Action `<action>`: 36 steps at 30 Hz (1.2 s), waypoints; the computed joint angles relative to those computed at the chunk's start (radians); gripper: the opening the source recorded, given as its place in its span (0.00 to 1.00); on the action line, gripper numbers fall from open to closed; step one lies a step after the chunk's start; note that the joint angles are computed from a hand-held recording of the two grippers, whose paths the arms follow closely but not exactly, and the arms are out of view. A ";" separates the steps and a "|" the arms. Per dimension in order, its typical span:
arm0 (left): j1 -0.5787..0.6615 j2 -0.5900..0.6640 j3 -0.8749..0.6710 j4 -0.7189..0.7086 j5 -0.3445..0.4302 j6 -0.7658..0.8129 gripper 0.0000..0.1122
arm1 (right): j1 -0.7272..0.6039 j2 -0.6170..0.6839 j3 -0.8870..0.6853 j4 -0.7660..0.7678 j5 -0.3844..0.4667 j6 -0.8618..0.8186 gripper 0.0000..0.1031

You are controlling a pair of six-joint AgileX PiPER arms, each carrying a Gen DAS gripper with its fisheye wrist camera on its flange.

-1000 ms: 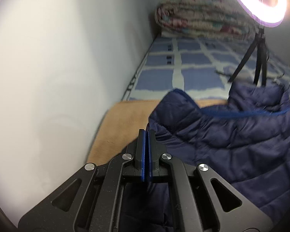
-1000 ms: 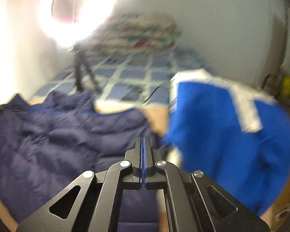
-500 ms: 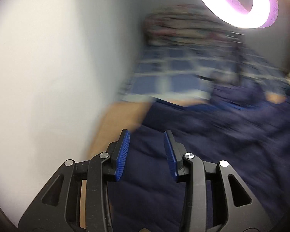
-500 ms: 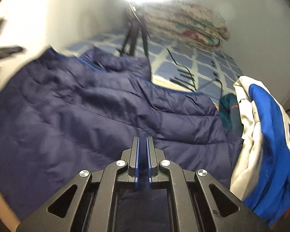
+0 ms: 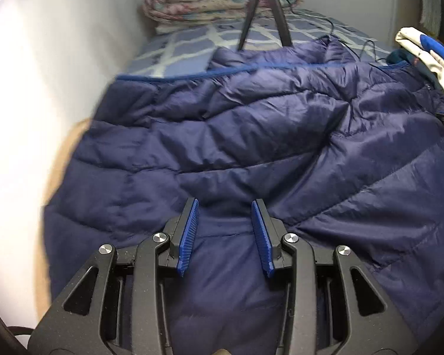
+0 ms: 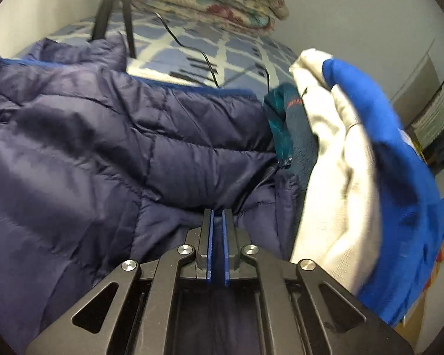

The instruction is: Fold large clothes

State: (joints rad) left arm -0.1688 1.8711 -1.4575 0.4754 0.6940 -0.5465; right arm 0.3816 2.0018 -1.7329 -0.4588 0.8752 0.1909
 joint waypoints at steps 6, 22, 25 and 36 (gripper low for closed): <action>-0.134 -0.104 0.057 0.099 -0.012 -0.095 0.35 | -0.094 -0.394 0.397 0.424 -0.162 -0.212 0.43; -0.250 -0.018 0.020 0.139 0.022 -0.163 0.35 | -0.531 -0.771 0.922 1.097 -0.033 -0.619 0.77; -0.224 -0.152 0.134 0.198 0.004 -0.231 0.35 | -0.513 -0.710 0.899 1.171 -0.065 -0.619 0.78; -0.257 -0.333 0.332 0.118 -0.107 -0.270 0.35 | -0.329 -0.663 0.863 0.887 -0.261 -0.211 0.35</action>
State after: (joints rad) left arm -0.4254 1.5381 -1.1255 0.5930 0.5869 -0.8166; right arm 0.0524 1.3387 -0.8699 0.4284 0.6143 -0.0199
